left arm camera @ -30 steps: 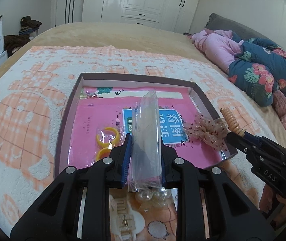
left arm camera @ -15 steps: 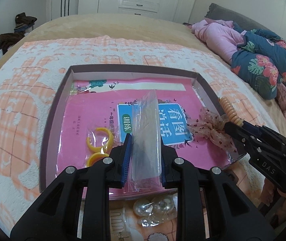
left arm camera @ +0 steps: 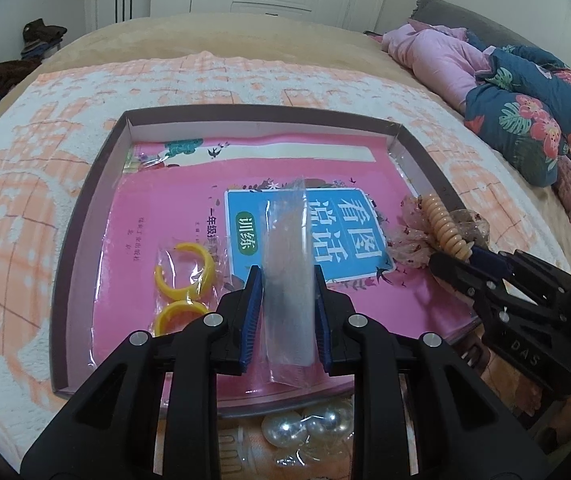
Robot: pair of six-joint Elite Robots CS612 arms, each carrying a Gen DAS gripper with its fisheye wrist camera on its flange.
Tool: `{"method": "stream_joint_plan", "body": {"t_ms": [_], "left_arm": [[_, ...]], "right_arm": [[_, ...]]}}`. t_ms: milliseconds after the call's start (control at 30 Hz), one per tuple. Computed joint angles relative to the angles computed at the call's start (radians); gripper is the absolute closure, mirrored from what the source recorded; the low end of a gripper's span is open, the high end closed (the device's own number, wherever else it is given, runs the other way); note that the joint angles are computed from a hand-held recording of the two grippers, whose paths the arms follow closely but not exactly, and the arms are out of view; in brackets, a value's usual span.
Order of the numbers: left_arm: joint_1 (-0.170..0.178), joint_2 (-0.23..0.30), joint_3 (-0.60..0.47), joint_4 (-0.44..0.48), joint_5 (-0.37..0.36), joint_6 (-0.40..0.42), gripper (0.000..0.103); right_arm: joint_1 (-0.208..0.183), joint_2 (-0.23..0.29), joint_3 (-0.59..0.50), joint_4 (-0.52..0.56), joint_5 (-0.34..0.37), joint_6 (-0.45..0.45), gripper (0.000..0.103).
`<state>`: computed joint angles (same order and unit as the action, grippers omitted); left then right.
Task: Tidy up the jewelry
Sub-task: 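Place the packet in the box with the left tool while the right tool places the hair tie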
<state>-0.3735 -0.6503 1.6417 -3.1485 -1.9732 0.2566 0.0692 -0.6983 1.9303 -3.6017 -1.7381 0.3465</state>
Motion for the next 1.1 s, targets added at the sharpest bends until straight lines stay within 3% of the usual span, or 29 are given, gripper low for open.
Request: {"method": "stream_joint_plan", "body": {"t_ms": [233,500,600,767,1100], "left_arm": [[-0.002,0.003,-0.006,0.005,0.003,-0.004,0.087],[-0.002,0.0,0.0,-0.002,0.0,-0.011,0.086],[-0.001,-0.003,0.005,-0.011,-0.004,-0.015,0.078],[0.004,-0.014,0.021,-0.041,-0.005,-0.026,0.076],[0.032,-0.04,0.071,-0.151,-0.021,-0.093,0.052]], "right_arm": [[-0.003,0.005,0.004,-0.027,0.022,0.019,0.068],[-0.005,-0.001,0.033,-0.108,0.025,0.034,0.055],[-0.004,-0.006,0.045,-0.132,0.011,0.038,0.053],[0.004,-0.014,0.062,-0.154,-0.031,0.03,0.048],[0.029,-0.025,0.086,-0.209,-0.087,0.013,0.037]]}}
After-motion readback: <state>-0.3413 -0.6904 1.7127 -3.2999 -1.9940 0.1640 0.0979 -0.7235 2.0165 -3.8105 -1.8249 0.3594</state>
